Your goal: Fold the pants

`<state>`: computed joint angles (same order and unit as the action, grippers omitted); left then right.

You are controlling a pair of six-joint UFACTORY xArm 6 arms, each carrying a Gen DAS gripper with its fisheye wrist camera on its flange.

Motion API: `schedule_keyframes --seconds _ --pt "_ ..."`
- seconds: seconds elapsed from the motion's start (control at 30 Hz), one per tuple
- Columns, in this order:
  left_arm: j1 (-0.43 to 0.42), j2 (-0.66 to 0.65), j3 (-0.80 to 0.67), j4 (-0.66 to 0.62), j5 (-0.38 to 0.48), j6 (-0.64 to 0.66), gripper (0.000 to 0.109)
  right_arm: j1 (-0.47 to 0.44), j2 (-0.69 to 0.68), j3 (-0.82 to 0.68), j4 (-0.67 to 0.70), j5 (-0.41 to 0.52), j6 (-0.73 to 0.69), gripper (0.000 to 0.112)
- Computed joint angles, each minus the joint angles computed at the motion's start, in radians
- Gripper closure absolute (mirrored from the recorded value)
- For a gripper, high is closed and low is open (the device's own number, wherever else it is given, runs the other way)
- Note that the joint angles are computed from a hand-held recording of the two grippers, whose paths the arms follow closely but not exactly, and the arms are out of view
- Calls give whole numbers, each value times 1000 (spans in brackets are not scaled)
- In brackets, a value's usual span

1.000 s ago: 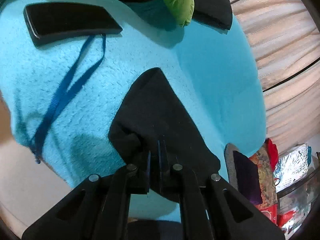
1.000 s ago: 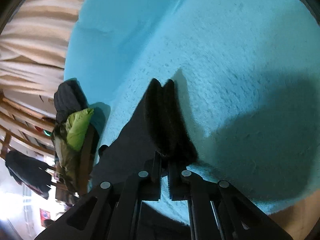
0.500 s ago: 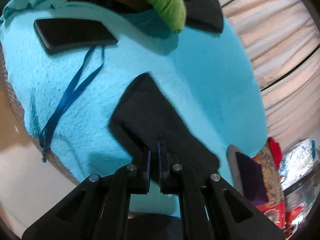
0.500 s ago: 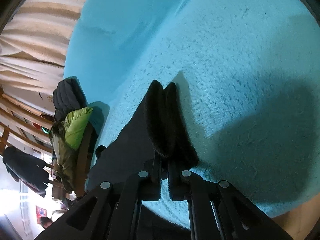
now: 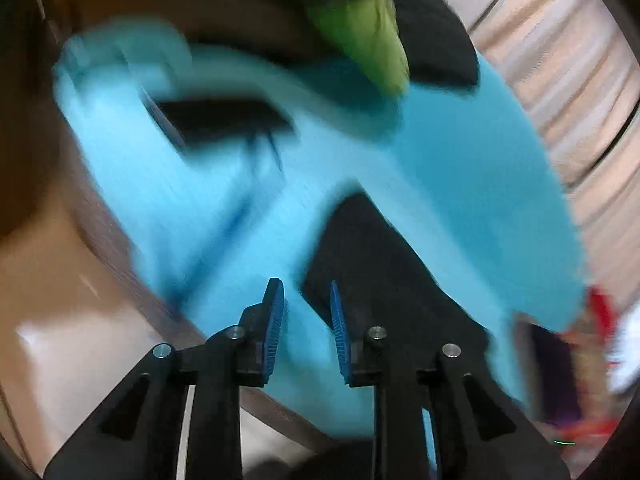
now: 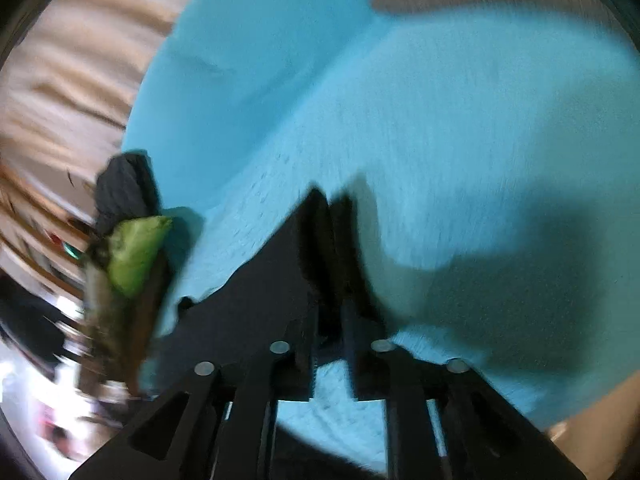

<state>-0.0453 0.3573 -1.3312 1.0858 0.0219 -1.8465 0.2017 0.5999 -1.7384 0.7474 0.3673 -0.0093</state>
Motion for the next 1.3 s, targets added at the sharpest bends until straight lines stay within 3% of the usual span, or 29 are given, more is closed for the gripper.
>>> schedule_keyframes --seconds 0.07,0.13,0.23,0.3,0.37,0.43,0.53,0.6,0.7,0.77,0.87,0.97,1.03,1.1,1.17,1.23,1.3 --pt "-33 -42 -38 184 122 -84 88 12 -34 47 -209 -120 72 89" --pt "-43 -8 -106 219 94 -32 81 16 -42 52 -419 -182 153 88" --pt "-61 113 -236 9 31 253 75 43 25 -51 -685 -182 225 88" --pt "-91 198 -342 -154 97 456 75 61 98 -144 -768 -165 219 88" --pt "-105 259 -421 -247 142 562 75 67 217 -305 -865 -110 276 90" --pt "-113 312 -490 -307 211 621 75 66 322 -456 -893 -36 308 93" --pt "-122 367 -531 -523 278 782 75 51 429 -626 -877 117 341 98" --pt "-126 358 -524 -488 278 781 75 39 396 -591 -941 151 396 112" --pt "-144 369 -559 -463 341 815 75 31 353 -514 -919 129 387 112" --pt "-143 368 -552 -459 326 809 75 44 354 -545 -1001 199 434 112" --pt "-120 343 -481 -501 221 832 75 62 331 -536 -1067 271 476 112" --pt "-116 344 -464 -525 176 868 75 55 235 -378 -1104 215 483 112" --pt "-111 337 -442 -561 143 909 74 49 238 -407 -1187 285 543 108" --pt "-111 340 -437 -630 124 968 74 17 211 -359 -1134 271 567 112" --pt "-112 333 -426 -663 116 1000 74 2 150 -287 -1079 229 534 104" --pt "-112 335 -430 -653 120 994 74 10 66 -171 -950 87 383 103" --pt "-110 338 -435 -613 124 953 74 36 44 -156 -773 66 173 101"
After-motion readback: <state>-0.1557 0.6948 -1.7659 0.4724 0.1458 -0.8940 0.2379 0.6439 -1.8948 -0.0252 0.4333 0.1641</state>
